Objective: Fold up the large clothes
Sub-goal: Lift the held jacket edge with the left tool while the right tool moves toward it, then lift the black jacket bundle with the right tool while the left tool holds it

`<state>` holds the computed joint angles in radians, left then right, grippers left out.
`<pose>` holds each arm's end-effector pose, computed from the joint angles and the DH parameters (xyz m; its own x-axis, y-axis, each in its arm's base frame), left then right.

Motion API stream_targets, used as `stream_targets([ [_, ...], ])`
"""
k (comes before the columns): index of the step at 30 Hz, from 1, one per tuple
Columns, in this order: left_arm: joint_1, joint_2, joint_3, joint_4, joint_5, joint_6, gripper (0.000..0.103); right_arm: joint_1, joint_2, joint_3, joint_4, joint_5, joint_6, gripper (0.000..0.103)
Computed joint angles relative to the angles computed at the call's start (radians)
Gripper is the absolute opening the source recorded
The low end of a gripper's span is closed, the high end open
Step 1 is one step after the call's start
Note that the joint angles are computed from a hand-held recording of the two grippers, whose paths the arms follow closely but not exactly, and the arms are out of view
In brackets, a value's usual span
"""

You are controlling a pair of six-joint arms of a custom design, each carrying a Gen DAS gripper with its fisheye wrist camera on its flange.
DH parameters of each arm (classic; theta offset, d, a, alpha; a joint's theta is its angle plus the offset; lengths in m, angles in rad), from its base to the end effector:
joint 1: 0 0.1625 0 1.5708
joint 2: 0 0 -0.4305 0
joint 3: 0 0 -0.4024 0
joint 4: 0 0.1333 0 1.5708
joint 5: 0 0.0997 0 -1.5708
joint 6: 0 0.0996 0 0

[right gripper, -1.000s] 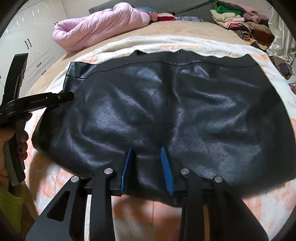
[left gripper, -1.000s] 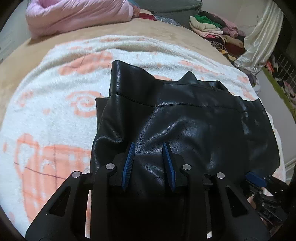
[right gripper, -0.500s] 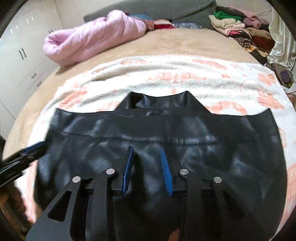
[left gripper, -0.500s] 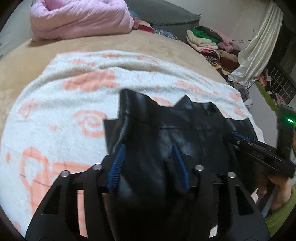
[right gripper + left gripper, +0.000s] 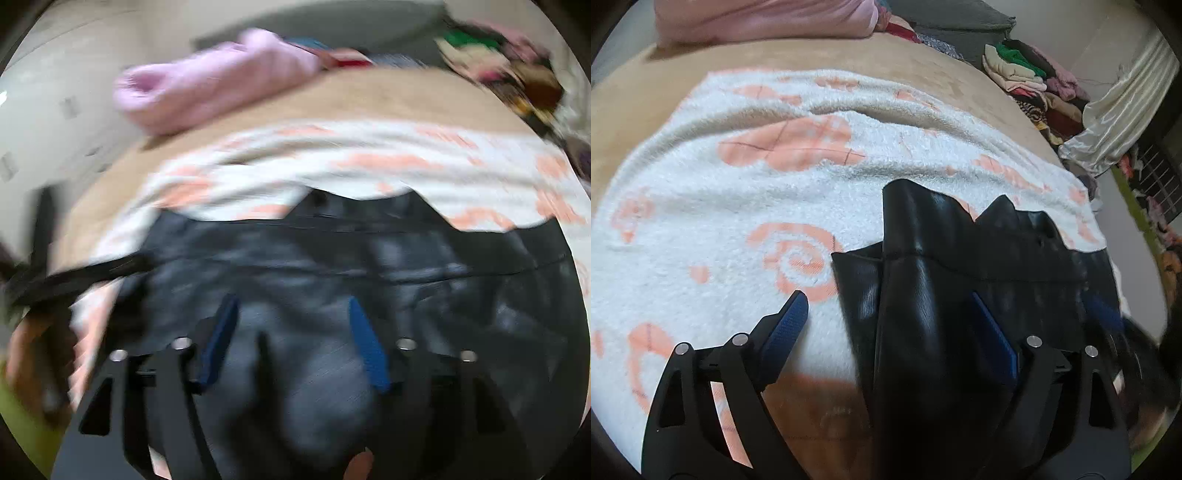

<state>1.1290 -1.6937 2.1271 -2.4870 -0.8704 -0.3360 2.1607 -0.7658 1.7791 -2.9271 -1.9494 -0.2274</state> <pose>-0.0079 -0.4786 0.3996 -0.8982 -0.2107 -0.3859 0.0874 0.7745 -0.6265 0.4408 -0.4850 0.0658 -0.7015 -0.5794 0.4150 -0.7001 0.6692 -0.2492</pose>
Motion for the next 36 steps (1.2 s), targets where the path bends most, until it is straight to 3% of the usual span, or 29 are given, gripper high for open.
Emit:
stream_targets([
  [4,0.04,0.012,-0.027,0.022,-0.054,-0.007,0.081,0.063,-0.028,0.117,-0.083,0.066,-0.16,0.088],
  [7,0.05,0.01,-0.026,0.028,-0.072,-0.009,0.082,0.114,0.0,0.159,-0.124,0.057,-0.297,0.09],
  [12,0.064,0.007,-0.035,0.06,-0.087,-0.027,0.086,0.203,0.123,0.152,-0.195,-0.136,-0.509,0.091],
  [14,0.061,0.006,-0.035,0.059,-0.085,-0.03,0.086,0.23,0.19,0.138,-0.277,-0.226,-0.598,0.091],
  [19,0.064,0.006,-0.039,0.071,-0.088,-0.034,0.089,0.246,0.293,0.111,-0.54,-0.294,-0.772,0.09],
  [20,0.07,0.006,-0.042,0.078,-0.099,-0.043,0.09,0.246,0.303,0.112,-0.588,-0.29,-0.809,0.088],
  [21,0.074,0.005,-0.043,0.081,-0.106,-0.046,0.091,0.247,0.309,0.117,-0.629,-0.281,-0.843,0.079],
  [22,0.077,0.005,-0.043,0.079,-0.112,-0.046,0.091,0.248,0.305,0.131,-0.653,-0.263,-0.865,0.059],
  [23,0.076,0.003,-0.04,0.077,-0.113,-0.047,0.091,0.25,0.297,0.151,-0.682,-0.237,-0.887,0.049],
  [25,0.078,0.002,-0.038,0.076,-0.121,-0.052,0.092,0.252,0.291,0.172,-0.744,-0.205,-0.911,0.03],
  [28,0.074,0.001,-0.034,0.076,-0.124,-0.059,0.092,0.228,0.229,0.194,-0.691,-0.138,-0.788,0.025],
  [32,0.074,0.0,-0.03,0.074,-0.165,-0.064,0.088,0.218,0.193,0.202,-0.663,-0.114,-0.745,0.022],
  [34,0.072,-0.001,-0.024,0.061,-0.183,-0.064,0.074,0.214,0.184,0.198,-0.634,-0.105,-0.713,0.022],
  [35,0.07,-0.002,-0.019,0.05,-0.197,-0.064,0.06,0.211,0.182,0.195,-0.627,-0.1,-0.703,0.022],
  [36,0.065,0.001,-0.014,0.033,-0.211,-0.061,0.053,0.213,0.179,0.196,-0.624,-0.098,-0.689,0.021],
])
